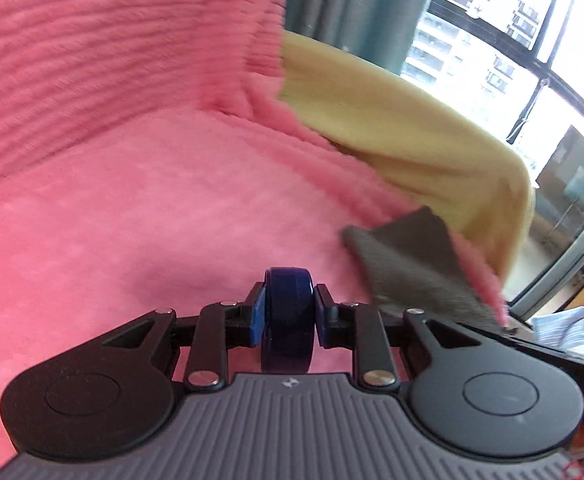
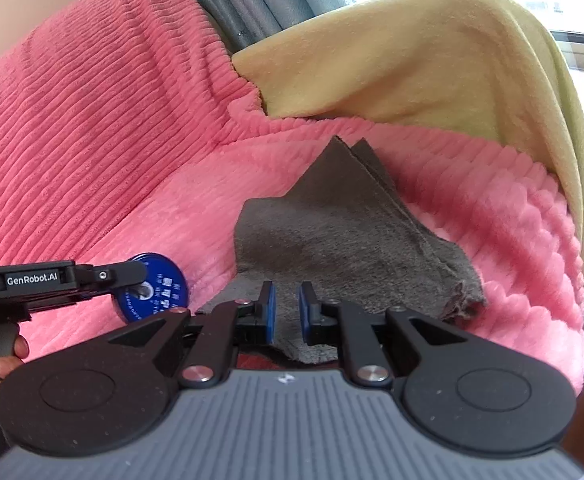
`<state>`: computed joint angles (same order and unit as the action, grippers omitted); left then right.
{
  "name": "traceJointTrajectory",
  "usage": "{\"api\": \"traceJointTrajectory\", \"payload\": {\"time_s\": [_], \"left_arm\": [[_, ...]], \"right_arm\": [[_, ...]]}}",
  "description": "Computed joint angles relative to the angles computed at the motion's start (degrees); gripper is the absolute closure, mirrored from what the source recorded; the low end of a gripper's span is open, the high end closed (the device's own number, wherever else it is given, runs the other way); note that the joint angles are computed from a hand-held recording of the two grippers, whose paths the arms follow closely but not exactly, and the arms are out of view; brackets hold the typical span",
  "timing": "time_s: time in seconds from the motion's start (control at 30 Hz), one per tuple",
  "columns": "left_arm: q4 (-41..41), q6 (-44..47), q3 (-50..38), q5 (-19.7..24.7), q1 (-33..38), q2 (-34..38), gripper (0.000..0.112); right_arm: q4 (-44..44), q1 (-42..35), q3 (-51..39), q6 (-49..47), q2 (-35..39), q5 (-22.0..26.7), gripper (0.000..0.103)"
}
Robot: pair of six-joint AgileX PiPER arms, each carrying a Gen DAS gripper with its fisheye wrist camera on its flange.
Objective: Clean container
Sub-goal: 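Lower the blue tin onto the cushion with the left gripper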
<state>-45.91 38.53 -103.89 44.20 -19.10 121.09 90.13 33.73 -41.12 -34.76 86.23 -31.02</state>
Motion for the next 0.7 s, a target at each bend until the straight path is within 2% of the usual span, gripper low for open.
{"api": "traceJointTrajectory", "payload": {"time_s": [0.1,0.23,0.3,0.43,0.57,0.7], "left_arm": [[-2.0,-1.7,0.8,-0.5,-0.1,0.2,0.083],[7.8,-9.7,1.3,-2.8,-0.5,-1.0,0.069],[13.0,-12.1,1.9,-3.2,-0.5,-2.0,0.066],[19.0,-7.2,6.8,-7.5,-2.0,-5.2,0.047],[28.1,-6.2,9.7,-12.3,-6.2,-6.4,0.039],[34.2,-7.0,7.2,-11.9,-8.8,-3.9,0.036]], "right_arm": [[-0.7,-0.6,0.3,0.4,-0.3,0.9,0.091],[-2.2,-0.8,0.5,1.7,-0.5,1.5,0.091],[-2.7,-0.7,0.5,2.2,-0.5,1.5,0.091],[-2.5,-0.6,0.5,2.1,-0.5,1.4,0.091],[-2.1,-0.6,0.2,1.7,-0.3,1.5,0.091],[-1.6,-0.5,0.1,0.9,-0.2,1.3,0.091]]}}
